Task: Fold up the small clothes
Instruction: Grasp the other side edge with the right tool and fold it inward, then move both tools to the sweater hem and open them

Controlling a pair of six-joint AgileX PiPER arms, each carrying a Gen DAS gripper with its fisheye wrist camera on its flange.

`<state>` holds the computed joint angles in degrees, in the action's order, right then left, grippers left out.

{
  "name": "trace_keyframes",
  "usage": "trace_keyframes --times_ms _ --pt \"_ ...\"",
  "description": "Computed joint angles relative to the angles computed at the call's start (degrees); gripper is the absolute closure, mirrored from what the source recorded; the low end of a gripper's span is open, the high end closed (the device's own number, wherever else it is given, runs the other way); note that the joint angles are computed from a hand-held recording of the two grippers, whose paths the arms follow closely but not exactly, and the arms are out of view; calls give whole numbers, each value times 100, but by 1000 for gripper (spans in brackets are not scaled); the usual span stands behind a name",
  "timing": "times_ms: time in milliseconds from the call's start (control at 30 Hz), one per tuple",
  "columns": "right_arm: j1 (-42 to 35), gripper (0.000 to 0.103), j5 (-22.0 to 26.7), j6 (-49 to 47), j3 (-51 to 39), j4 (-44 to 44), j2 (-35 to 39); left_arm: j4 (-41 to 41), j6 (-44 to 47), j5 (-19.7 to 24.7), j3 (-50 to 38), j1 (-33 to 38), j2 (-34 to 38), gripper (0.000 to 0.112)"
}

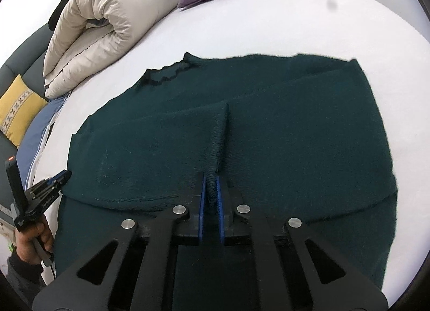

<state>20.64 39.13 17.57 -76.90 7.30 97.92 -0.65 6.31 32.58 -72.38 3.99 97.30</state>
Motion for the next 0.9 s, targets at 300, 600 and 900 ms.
trace_keyframes --times_ms 300,600,900 --pt "-703 86 -238 -976 558 1456 -339 279 -437 -155 484 190 -703 56" --pt "-554 66 -286 -995 992 1441 -716 -337 25 299 1475 436 -1495 37" --pt "-640 60 -128 -1114 1841 1541 -2245 -2068 1314 1424 2075 1525 -2946 38"
